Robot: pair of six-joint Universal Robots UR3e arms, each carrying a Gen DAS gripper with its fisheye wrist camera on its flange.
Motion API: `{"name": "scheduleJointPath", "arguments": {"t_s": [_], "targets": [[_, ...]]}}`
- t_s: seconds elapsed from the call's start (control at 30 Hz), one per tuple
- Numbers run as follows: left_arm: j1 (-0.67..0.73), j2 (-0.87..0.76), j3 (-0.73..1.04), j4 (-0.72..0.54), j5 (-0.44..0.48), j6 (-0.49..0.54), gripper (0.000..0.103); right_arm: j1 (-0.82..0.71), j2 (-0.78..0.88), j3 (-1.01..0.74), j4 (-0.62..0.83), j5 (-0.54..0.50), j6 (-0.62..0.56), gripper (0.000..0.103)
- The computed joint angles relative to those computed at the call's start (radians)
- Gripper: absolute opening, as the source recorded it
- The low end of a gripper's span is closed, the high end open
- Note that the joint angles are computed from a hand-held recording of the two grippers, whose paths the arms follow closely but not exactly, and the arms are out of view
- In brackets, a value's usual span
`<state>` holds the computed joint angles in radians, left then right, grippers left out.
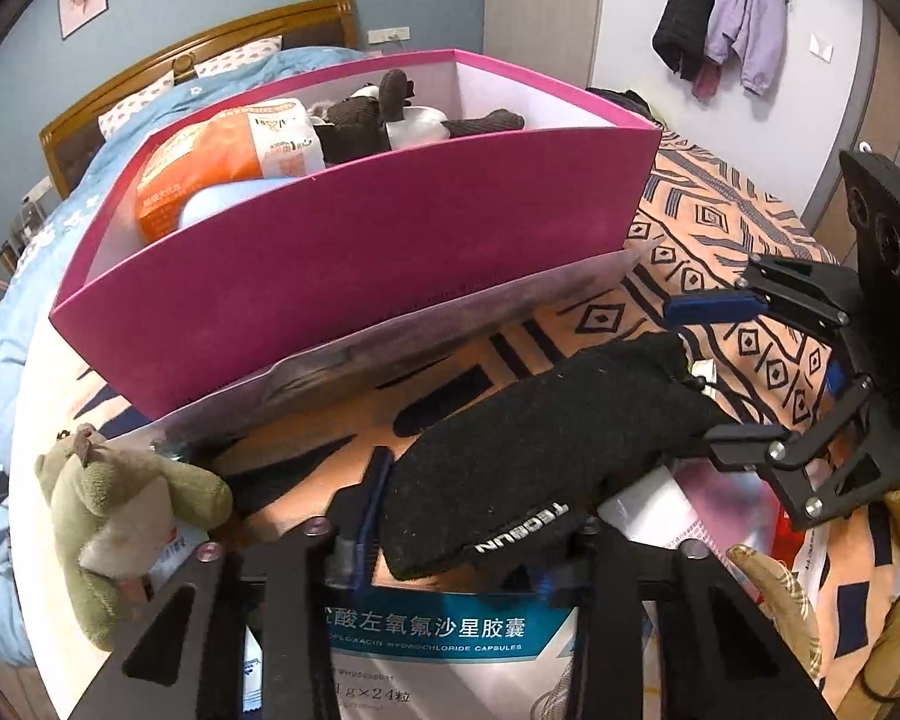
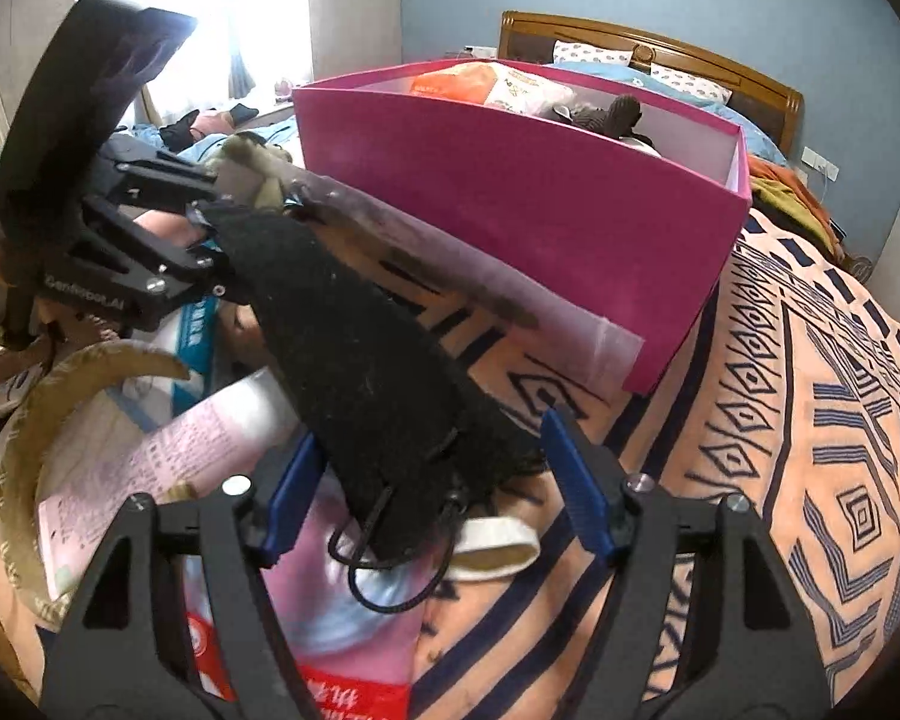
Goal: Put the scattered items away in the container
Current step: 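Close the left gripper on the black TECSUN strap and lift it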
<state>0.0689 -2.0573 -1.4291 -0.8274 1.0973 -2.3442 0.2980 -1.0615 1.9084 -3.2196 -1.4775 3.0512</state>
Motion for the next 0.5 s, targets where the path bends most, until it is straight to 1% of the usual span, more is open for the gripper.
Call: {"name": "scheduleJointPath", "arguments": {"t_s": [0.03, 0.07, 0.13, 0.2, 0.3, 0.37, 0.4, 0.43, 0.5], "targets": [[-0.001, -0.003, 0.005, -0.006, 0.000, 0.001, 0.035, -0.009, 0.000, -0.002, 0.002, 0.014, 0.004, 0.059], [-0.002, -0.005, 0.012, -0.013, -0.001, 0.001, 0.035, -0.020, -0.003, 0.003, 0.000, 0.033, 0.009, 0.055], [-0.004, -0.013, 0.029, -0.027, -0.004, 0.000, 0.035, -0.035, -0.009, 0.012, -0.005, 0.058, 0.017, 0.040], [-0.006, -0.021, 0.046, -0.041, -0.007, 0.002, 0.035, -0.051, -0.016, 0.024, -0.015, 0.083, 0.025, 0.034], [-0.009, -0.038, 0.077, -0.061, -0.014, -0.001, 0.035, -0.083, -0.029, 0.044, -0.026, 0.152, 0.045, 0.020], [-0.009, -0.054, 0.104, -0.080, -0.019, -0.006, 0.035, -0.099, -0.037, 0.055, -0.034, 0.192, 0.054, 0.019], [-0.009, -0.061, 0.117, -0.088, -0.022, -0.009, 0.035, -0.107, -0.040, 0.060, -0.038, 0.212, 0.059, 0.016], [-0.010, -0.067, 0.126, -0.093, -0.023, -0.014, 0.035, -0.116, -0.043, 0.064, -0.042, 0.232, 0.065, 0.015], [-0.011, -0.071, 0.131, -0.096, -0.022, -0.019, 0.034, -0.126, -0.045, 0.068, -0.047, 0.255, 0.079, 0.015]]}}
